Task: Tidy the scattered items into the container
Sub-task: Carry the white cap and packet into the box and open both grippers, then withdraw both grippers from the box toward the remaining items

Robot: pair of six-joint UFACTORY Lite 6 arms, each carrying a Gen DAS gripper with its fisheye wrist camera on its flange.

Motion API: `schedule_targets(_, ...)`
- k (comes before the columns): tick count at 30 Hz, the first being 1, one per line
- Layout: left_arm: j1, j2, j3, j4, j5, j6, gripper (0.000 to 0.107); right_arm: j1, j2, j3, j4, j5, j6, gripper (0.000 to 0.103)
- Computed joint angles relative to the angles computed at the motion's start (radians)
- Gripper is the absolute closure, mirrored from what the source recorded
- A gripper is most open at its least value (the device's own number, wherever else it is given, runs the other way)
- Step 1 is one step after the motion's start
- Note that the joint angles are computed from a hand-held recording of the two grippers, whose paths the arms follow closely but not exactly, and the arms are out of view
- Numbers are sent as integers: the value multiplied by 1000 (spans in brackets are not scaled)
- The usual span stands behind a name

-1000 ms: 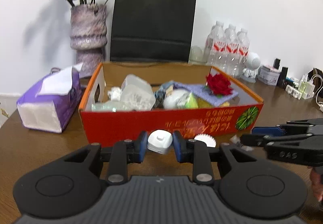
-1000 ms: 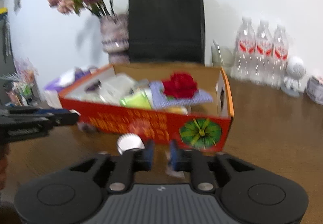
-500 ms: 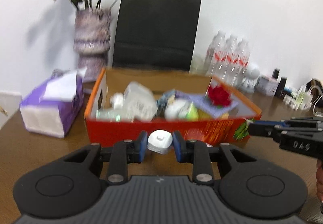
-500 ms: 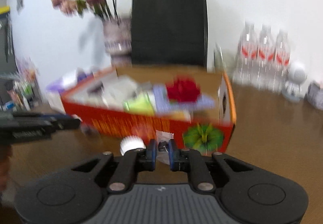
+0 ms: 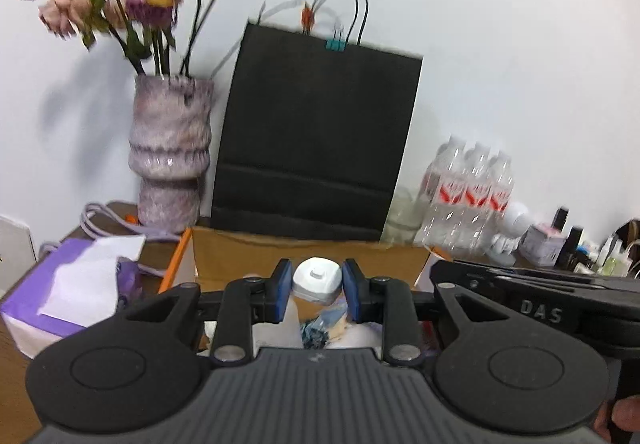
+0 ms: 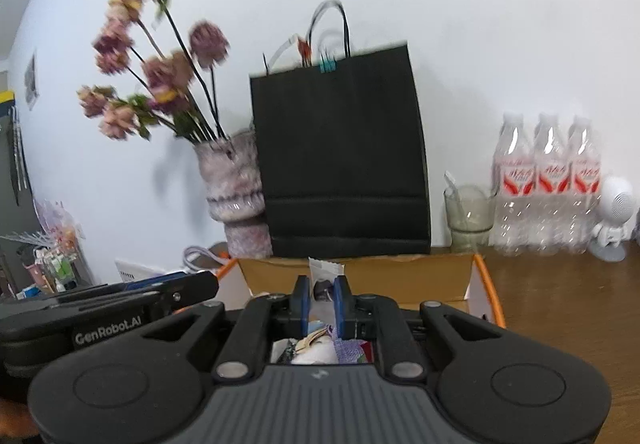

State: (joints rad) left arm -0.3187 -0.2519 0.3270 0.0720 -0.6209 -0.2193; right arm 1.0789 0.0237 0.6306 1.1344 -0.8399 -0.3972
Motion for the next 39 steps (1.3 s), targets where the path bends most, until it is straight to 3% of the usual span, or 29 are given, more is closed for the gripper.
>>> schedule_targets(6,48,200,108,29,-40,11,79,-108,119,69,-91,96,31,92)
schedule_targets(17,42,214,109,-3,-36,53,77,-105,107,55,-80,96,20,92)
schedule_targets(19,38,206,110,-16,-22,61,44,-108,96,55,-70,108,3,89)
schedule_targets(20,25,197,104,-64,-24,90,18,-111,89,53,-66,117,-5,82)
schedule_targets(22,-14,171,82,-220,-50,204,7,-113,68,47,-47,124,-22,23)
schedule_targets(24,-18,143,69,-234,-52,218,4,-102,42,36,-13,103,-53,0)
schedule_targets(39,-28,94,61,-251,-7,220,4,-79,-2,31,86,88,-150,0)
